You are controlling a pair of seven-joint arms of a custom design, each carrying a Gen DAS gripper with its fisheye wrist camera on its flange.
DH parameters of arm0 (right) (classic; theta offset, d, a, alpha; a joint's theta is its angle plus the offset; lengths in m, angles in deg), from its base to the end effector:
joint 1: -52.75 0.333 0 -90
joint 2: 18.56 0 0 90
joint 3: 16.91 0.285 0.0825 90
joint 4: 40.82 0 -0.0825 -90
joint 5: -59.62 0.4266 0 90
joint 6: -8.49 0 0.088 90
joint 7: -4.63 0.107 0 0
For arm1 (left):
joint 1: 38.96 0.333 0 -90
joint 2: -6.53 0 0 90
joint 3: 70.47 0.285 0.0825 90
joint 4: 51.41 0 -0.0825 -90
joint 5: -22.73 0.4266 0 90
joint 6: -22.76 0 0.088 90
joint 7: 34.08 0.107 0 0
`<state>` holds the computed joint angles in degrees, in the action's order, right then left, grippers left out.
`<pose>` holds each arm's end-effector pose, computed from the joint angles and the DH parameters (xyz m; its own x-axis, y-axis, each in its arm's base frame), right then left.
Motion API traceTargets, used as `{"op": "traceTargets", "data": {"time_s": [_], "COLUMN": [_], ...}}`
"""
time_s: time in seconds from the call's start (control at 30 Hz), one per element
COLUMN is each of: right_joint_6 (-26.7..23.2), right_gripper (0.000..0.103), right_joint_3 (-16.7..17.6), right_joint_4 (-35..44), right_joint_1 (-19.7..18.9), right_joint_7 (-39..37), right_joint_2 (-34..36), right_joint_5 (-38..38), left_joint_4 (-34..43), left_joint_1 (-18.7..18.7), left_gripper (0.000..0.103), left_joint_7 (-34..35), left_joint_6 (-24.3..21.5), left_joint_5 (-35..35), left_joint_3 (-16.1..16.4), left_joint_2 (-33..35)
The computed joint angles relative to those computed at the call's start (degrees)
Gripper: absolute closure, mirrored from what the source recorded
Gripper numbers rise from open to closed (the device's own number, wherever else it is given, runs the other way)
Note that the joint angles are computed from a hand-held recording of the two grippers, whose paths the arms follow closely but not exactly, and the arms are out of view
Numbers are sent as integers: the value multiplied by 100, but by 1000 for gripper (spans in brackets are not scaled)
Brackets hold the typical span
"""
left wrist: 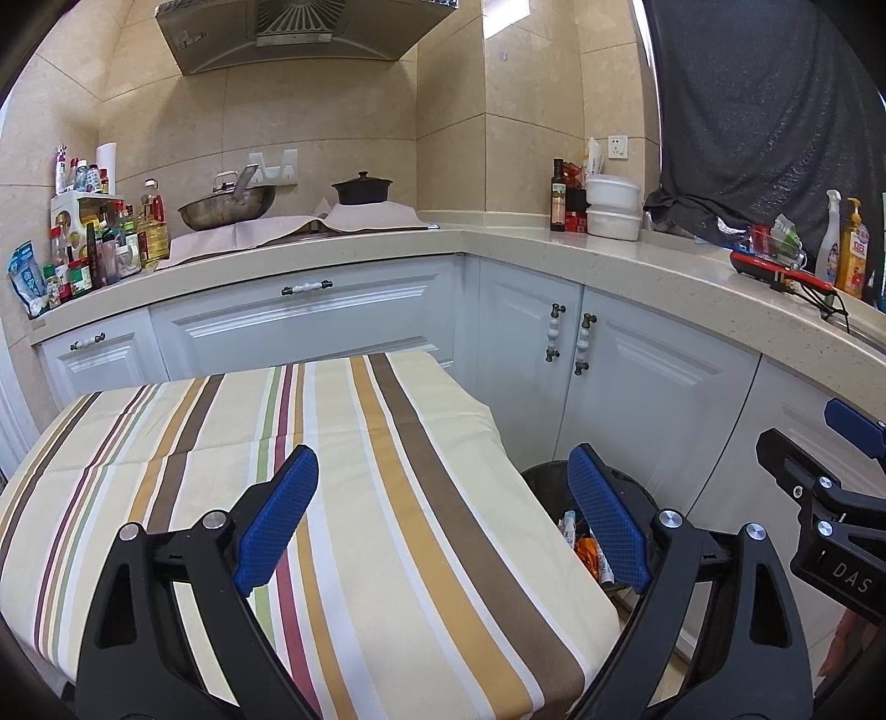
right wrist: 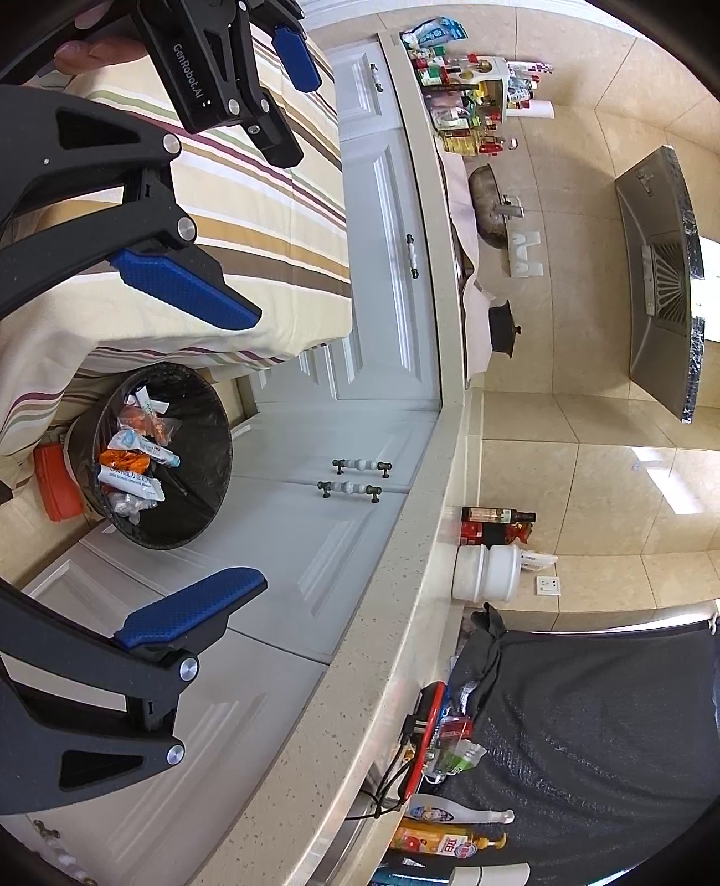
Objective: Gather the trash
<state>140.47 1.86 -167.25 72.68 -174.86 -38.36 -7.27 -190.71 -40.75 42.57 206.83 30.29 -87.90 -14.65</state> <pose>0.4305 0.3355 0.5307 -0.2520 -0.9671 0.0337 -0.3980 0.0718 -0.9146 0.4889 -0.1952 0.5256 -0.2780 -0.9605 -0.0126 -0.4010 0.1279 -0.9071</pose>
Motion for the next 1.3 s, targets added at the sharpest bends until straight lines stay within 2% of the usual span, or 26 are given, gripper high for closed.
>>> {"op": "traceTargets", "data": {"time_s": [1.3], "right_joint_6": [-80], "right_gripper": [17], "right_joint_3": [101], "right_joint_4": [-175], "right_joint_1": [8], "right_joint_7": [200], "right_joint_2": [-191], "right_joint_5": [-30], "left_joint_4": [-239], "left_joint_1": [-52], "left_gripper": [14], "left_joint_7": [-6], "left_joint_6": [-1], "left_joint_5": [-37], "left_joint_3": [4], "left_joint_2": [-220]}}
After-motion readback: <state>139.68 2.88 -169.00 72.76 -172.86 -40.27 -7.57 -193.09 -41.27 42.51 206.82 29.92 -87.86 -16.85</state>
